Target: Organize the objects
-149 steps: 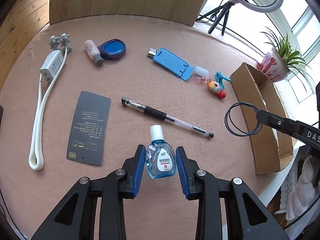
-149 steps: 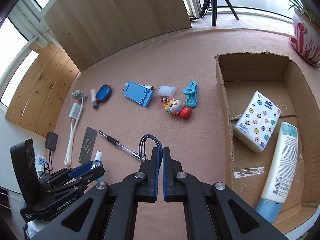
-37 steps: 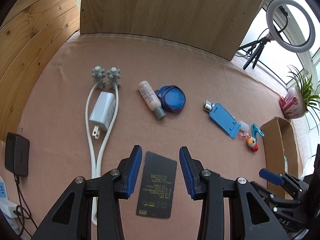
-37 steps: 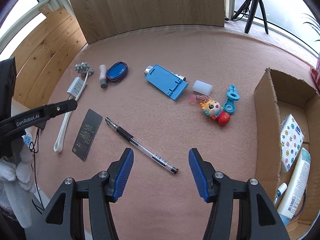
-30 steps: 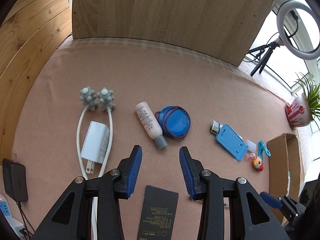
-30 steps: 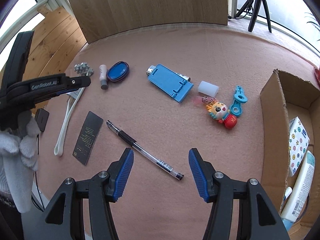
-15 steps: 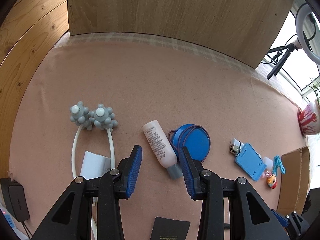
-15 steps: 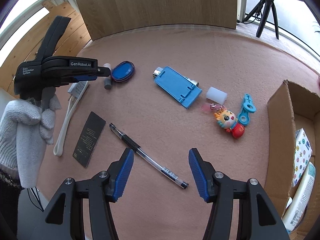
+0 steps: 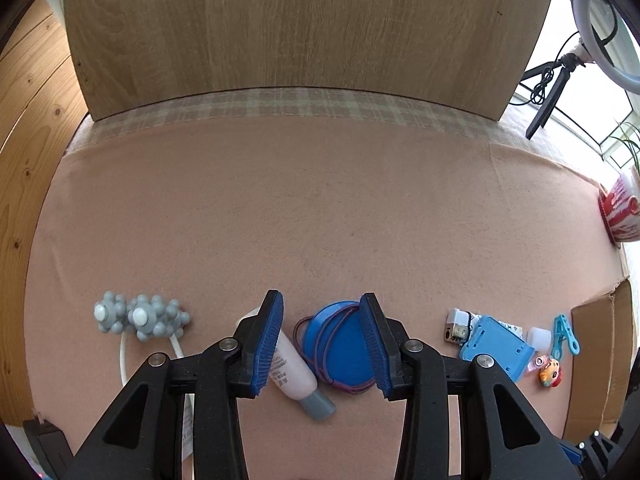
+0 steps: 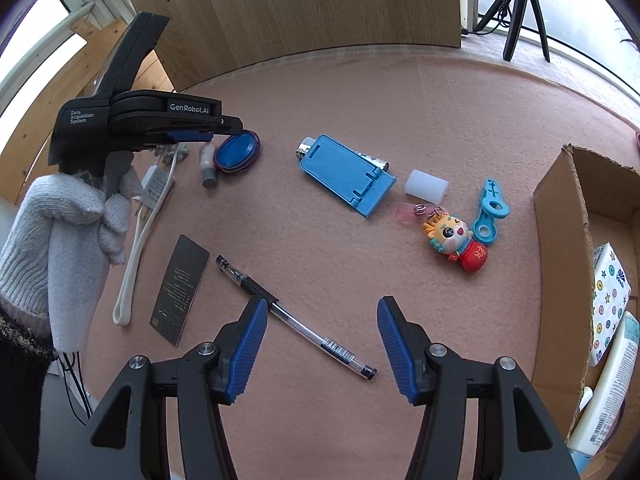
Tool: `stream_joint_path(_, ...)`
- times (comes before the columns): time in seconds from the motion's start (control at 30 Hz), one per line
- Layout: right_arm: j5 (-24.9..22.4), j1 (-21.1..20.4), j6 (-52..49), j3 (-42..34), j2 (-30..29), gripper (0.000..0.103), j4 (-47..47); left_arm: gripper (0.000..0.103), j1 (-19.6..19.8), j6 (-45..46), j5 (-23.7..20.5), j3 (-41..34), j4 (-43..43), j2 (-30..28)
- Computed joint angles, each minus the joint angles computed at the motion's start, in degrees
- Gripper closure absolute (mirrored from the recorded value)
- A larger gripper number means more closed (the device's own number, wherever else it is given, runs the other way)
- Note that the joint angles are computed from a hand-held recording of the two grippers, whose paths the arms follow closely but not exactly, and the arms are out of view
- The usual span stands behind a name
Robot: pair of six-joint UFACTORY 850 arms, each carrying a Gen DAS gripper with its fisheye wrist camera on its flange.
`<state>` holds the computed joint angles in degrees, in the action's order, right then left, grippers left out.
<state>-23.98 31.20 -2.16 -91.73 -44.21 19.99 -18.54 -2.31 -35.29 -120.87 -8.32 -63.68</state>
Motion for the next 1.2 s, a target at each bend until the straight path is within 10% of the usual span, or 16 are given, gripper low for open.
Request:
stream_joint_path(0.27,1.40,-1.03,0.58,3.14,1.81,0.050,1.22,0.088,-0.68,12.72,-1.29,0.97,-9.42,0.11)
stream_joint_path(0.83,1.04,-3.06,-2.33,5.33,2.56,0.050,7.08,0.076,-1.33,39.08,3.80,24.15,-36.87,14.38)
stream_joint_path(1.2,-3.90,-2.00,-11.96,-4.93,-3.45,0.050,17.11,0.074,3.63,32.89,9.67,31.36,-31.73,18.19)
